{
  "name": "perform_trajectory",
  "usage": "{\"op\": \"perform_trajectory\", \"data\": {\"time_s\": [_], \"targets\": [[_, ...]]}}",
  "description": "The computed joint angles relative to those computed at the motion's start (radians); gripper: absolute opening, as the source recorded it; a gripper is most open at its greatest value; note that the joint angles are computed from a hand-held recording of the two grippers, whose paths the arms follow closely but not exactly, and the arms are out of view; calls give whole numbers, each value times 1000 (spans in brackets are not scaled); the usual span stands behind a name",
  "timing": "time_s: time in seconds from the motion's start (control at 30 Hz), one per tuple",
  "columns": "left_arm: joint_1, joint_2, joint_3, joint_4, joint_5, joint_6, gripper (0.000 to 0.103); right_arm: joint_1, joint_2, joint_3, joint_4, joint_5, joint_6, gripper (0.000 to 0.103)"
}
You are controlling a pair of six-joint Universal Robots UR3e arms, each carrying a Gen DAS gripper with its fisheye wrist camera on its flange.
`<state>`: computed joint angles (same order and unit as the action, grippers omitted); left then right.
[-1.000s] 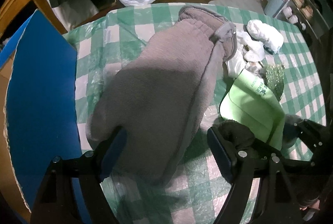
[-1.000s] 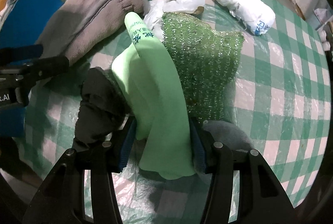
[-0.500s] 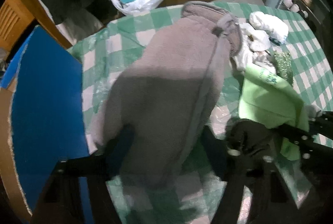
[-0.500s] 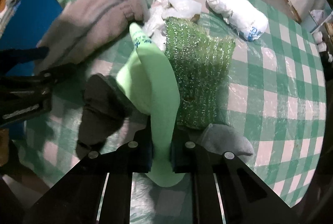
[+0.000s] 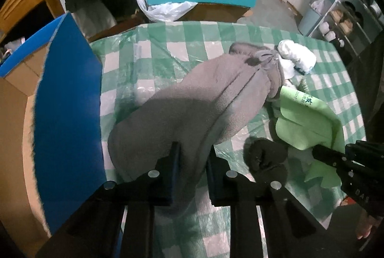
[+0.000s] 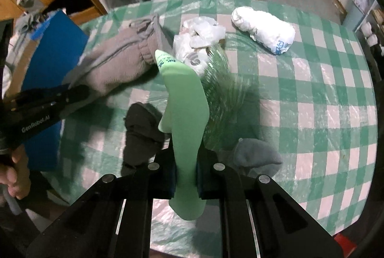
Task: Organize soft objects
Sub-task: 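Lift the grey fleece bag with the left tool while the right tool lifts the insole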
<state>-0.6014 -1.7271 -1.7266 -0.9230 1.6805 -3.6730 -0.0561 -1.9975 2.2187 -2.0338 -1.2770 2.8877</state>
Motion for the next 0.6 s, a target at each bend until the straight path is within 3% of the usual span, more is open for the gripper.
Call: {"op": "perform_trajectory", "data": {"time_s": [0.6], "targets": [[-38,156,-17,-12,-5,-34,12,21,-92,-65,9,43,49,11]]}}
